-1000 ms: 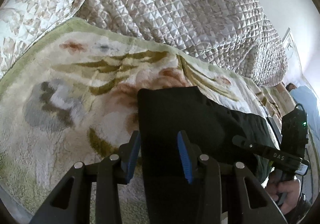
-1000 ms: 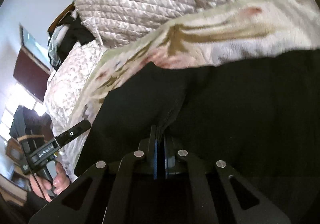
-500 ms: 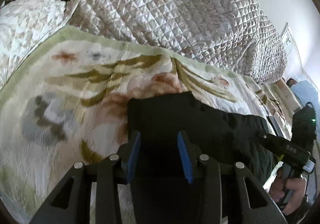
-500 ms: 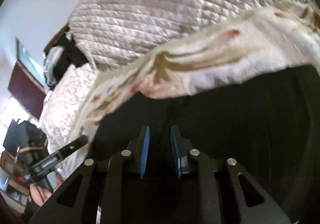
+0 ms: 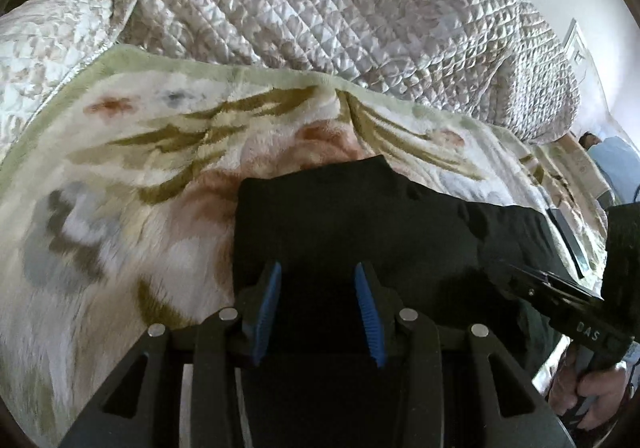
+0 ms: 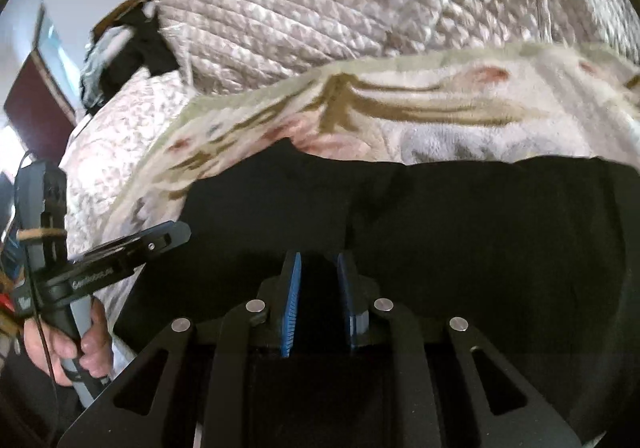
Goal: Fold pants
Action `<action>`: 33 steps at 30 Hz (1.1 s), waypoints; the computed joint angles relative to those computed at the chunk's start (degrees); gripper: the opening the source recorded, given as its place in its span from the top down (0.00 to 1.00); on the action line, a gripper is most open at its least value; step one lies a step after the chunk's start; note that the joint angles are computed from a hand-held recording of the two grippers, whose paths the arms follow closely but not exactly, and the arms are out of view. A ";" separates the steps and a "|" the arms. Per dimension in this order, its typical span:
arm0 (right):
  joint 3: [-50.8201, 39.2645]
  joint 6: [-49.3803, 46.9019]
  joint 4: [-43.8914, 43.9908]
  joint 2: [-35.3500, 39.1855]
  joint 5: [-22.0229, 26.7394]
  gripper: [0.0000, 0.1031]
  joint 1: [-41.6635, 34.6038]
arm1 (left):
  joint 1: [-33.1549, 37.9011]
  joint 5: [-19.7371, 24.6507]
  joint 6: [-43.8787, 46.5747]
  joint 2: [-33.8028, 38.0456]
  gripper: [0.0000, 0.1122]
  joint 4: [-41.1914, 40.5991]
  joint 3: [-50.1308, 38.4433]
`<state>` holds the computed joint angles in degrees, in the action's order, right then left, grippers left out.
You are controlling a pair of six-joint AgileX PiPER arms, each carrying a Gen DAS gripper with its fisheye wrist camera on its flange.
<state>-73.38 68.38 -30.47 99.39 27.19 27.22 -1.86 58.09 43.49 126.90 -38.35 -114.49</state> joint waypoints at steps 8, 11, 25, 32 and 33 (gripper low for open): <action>3.54 14.32 -17.66 0.04 8.82 0.80 11.82 | 1.41 -10.78 11.12 -11.77 0.63 -4.63 22.04; 2.48 14.00 -20.31 0.95 13.42 0.79 14.20 | 0.66 -14.12 12.53 -13.87 0.63 -4.30 25.48; 5.74 21.19 -24.02 -1.16 15.91 0.75 16.27 | 0.62 -17.71 16.52 -15.52 0.61 -5.93 29.34; 6.72 23.57 -23.56 -2.57 19.96 0.75 16.49 | 1.52 -15.75 17.43 -16.93 0.60 -7.87 29.68; 7.26 24.46 -23.45 -3.02 20.48 0.75 16.28 | 1.78 -15.74 18.89 -17.62 0.60 -9.32 30.37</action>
<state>-66.11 92.84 -53.92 96.37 47.67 43.50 -0.08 42.35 62.38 109.28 -47.66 -84.12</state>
